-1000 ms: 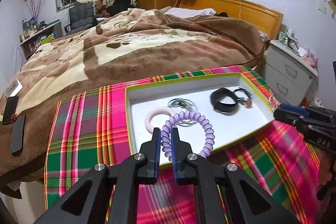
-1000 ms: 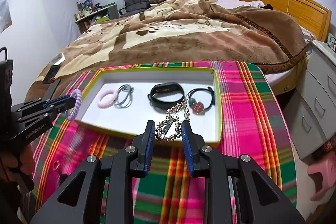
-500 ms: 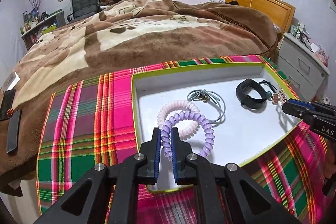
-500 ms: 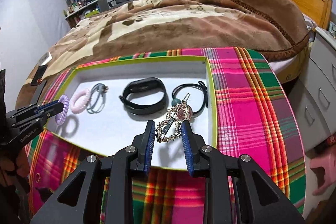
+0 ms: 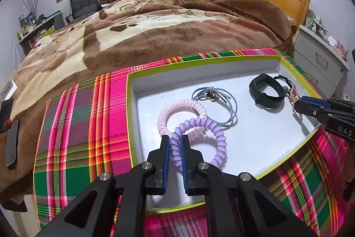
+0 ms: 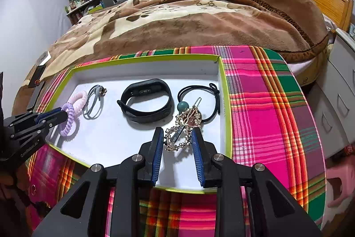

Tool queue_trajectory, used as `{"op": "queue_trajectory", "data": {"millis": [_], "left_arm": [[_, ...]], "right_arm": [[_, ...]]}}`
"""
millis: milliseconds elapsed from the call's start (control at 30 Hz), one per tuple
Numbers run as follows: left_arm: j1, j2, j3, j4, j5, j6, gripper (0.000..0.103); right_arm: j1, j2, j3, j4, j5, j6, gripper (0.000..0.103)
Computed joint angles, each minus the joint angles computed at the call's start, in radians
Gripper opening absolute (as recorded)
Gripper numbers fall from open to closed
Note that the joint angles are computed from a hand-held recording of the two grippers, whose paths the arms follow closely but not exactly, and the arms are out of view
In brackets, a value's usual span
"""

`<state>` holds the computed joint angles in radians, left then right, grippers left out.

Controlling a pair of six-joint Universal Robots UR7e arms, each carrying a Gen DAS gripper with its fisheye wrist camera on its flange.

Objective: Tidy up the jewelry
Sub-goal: 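Open both tools to release the coil and pendant inside the box, then withdraw both tools from the box back over the remaining jewelry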

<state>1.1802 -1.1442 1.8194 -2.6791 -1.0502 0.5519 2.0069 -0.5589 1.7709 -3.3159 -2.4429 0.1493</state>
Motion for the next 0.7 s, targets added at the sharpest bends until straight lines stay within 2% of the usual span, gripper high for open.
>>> {"op": "queue_trajectory", "data": {"millis": [167,333,700], "left_arm": [[0.0,-0.004,0.005,0.001,-0.004,0.0,0.01],[0.002,-0.018,0.007,0.007,-0.017,-0.01,0.011],[-0.011,-0.095,0.06,-0.001,-0.05,-0.013,0.017]], "right_arm": [[0.004,0.006,-0.004,0.011,-0.009,0.003,0.028],[0.013,0.004,0.01,-0.029,-0.006,-0.007,0.039],[0.058,-0.009,0.044,-0.065,-0.027,-0.002,0.039]]}}
